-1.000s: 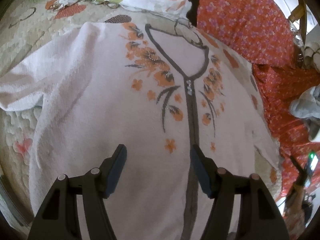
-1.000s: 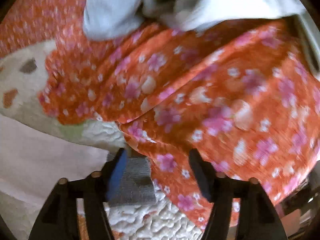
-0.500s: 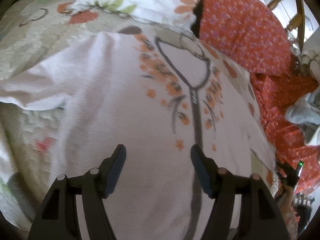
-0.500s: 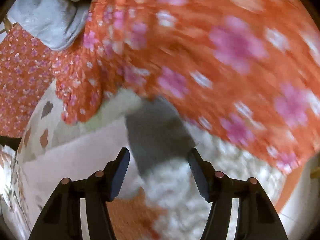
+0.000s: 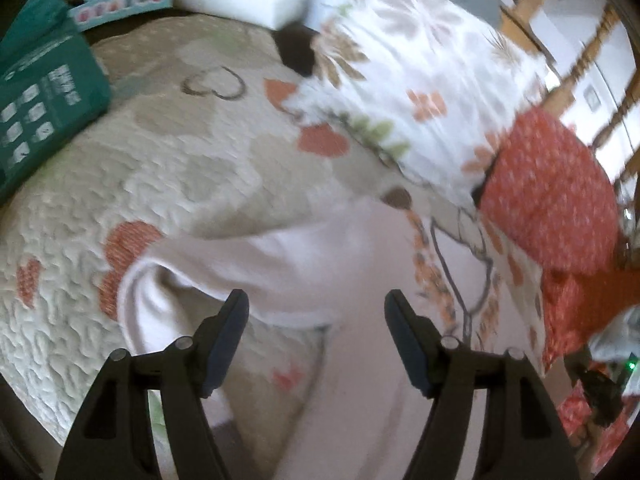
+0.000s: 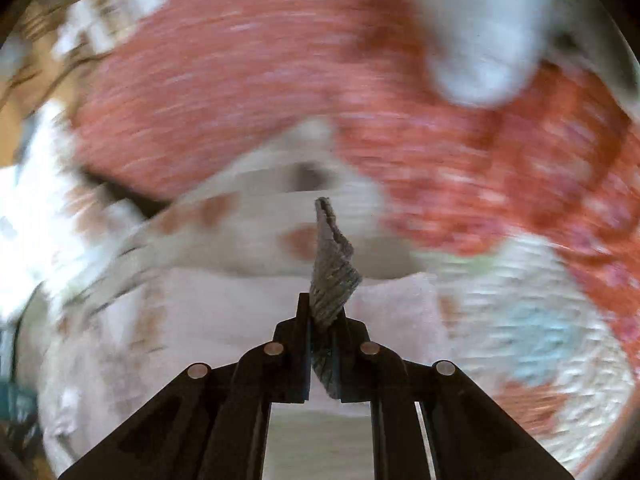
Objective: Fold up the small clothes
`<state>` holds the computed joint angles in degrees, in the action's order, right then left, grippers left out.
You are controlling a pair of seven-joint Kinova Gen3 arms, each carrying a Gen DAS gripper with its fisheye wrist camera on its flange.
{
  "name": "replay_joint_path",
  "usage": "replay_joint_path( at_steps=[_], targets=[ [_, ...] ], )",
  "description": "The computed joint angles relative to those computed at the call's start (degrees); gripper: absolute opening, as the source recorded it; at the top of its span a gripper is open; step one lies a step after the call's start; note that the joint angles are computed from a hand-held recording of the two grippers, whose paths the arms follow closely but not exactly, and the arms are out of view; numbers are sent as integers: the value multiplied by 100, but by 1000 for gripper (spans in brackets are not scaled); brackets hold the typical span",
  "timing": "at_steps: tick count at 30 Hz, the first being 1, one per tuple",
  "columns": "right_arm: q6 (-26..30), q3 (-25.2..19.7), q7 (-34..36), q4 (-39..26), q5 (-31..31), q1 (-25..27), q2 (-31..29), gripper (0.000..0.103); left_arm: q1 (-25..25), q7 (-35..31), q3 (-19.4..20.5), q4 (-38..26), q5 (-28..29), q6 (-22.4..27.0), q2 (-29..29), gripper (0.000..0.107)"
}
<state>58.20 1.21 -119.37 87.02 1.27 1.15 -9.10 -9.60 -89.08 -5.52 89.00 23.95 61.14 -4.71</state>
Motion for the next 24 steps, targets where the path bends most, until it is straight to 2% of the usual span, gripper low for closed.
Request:
replay_joint_path(
  at_steps=[3,8,11,15,18,22,24],
  targets=[
    [-191,-451,-59,-454,-216,-501,498,9,-80,-192,-202,-29,211,-24,-25,69],
    [-589,-909,-428,-1115,-149,-1513,1590,9,-458,89,-94,23,-254,-288,-105,70],
    [-631,-955,-572,-1650,-70,-2125,2281,9,-489,-102,-551,28,94,-113,-34,70],
    [-407,-852,-640,-2233,112,-2750,2971,9,-819,-195,-641,92,149,-56,-32,70],
    [-2,-696,-679,-2717,268,-3072,3442,9,-988,-202,-725,117,218,-22,-20,70],
    [514,-595,-530,-3222,368,-3291,3840,14,-1171,-166,-779,104,330,24,27,70],
    [501,-693,-345,-3272,199,-3256,3844,15,-1251,-98,-794,101,351,28,26,70]
  ],
)
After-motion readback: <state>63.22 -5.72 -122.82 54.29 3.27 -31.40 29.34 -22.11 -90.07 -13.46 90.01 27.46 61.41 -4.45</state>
